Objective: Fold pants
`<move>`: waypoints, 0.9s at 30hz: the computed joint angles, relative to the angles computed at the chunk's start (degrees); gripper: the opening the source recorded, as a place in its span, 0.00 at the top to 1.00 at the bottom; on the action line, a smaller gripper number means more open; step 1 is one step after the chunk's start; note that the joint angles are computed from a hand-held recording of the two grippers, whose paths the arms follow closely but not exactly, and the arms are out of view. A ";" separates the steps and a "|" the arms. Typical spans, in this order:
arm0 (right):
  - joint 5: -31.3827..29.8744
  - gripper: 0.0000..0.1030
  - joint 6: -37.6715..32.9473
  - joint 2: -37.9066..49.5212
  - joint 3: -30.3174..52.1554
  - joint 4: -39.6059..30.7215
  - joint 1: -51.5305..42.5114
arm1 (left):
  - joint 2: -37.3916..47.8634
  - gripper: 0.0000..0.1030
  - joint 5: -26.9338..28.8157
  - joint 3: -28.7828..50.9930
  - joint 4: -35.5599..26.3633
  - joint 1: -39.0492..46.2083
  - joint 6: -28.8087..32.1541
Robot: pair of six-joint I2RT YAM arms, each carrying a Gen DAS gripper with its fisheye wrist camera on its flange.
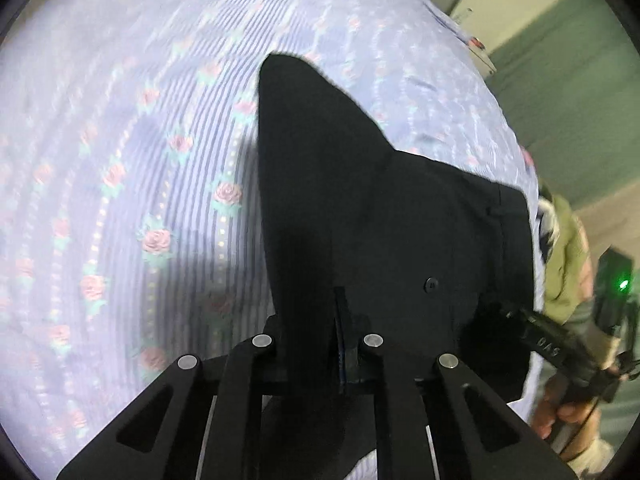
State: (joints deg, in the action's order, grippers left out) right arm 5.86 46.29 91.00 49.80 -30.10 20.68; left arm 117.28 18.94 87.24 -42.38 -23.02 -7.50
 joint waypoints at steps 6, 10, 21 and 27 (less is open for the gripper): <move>4.07 0.77 3.08 -15.34 -1.83 -9.05 5.12 | -13.33 0.86 -1.15 -6.44 -3.42 -0.13 1.28; 7.91 0.77 7.27 -22.74 1.05 -17.69 11.99 | -23.72 0.86 -1.99 -9.70 -7.66 0.46 1.00; 23.25 0.77 23.04 -10.93 24.17 -33.15 37.99 | -45.59 0.86 -0.74 -12.09 -20.83 12.21 9.35; 28.62 0.77 31.73 5.62 44.28 -41.21 46.20 | -44.94 0.86 9.96 -6.33 -29.95 31.25 29.31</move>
